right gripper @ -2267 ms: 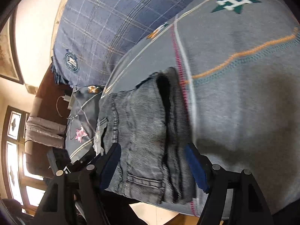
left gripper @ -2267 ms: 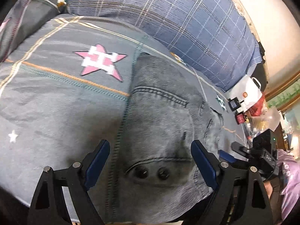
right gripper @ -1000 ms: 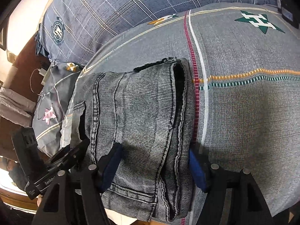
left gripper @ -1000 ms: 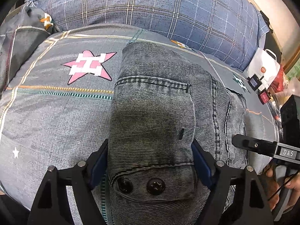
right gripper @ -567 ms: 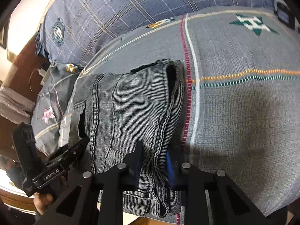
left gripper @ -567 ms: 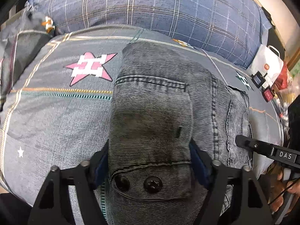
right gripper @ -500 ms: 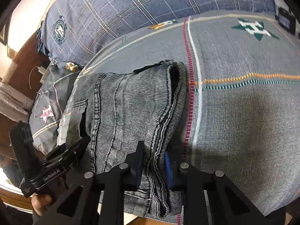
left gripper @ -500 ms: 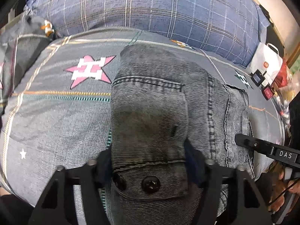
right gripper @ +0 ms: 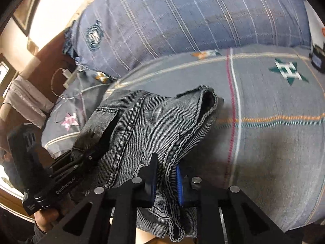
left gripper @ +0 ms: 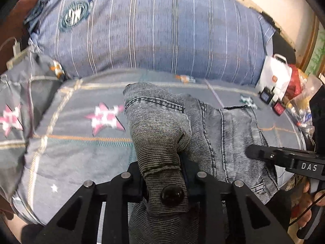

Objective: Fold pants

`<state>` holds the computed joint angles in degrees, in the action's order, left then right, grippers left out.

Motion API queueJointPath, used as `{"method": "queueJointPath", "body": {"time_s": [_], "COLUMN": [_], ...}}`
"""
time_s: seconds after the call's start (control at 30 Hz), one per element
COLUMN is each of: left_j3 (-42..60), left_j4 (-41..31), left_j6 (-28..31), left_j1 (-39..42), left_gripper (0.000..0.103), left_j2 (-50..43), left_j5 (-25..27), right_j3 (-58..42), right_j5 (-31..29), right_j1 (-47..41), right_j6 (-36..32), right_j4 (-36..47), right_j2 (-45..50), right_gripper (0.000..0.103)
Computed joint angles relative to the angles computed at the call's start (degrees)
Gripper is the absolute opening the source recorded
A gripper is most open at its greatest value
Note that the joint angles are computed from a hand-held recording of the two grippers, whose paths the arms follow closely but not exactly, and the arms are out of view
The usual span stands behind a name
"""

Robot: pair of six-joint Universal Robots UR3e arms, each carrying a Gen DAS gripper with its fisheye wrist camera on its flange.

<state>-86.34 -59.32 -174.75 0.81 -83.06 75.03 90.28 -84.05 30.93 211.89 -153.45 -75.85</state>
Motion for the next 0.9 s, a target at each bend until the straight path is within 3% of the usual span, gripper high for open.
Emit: {"method": "queueJointPath", "body": {"time_s": [0.2, 0.5, 0.8, 0.9], "left_j3": [6.6, 13.8, 12.6, 8.8], "left_j4": [-0.5, -0.2, 3.8, 6.5], "left_j6": [1.4, 1.0, 1.5, 1.0], "left_j1": [2.9, 6.5, 7.2, 7.8], "left_gripper": [0.029, 0.029, 0.029, 0.030], "left_j2": [-1.8, -7.2, -13.3, -15.1], "left_j5": [-0.4, -2.0, -1.5, -1.6], "right_j3": [-13.5, -42.5, -59.0, -60.1], "right_j5": [-1.1, -1.8, 0.1, 1.3], "right_j1": [1.3, 1.3, -0.8, -1.4], "right_j6": [-2.4, -6.7, -6.7, -6.5], "right_j4": [5.9, 20.9, 27.4, 27.1], "right_j2": [4.2, 16.6, 28.9, 32.5], "right_gripper": [0.017, 0.017, 0.017, 0.017]}}
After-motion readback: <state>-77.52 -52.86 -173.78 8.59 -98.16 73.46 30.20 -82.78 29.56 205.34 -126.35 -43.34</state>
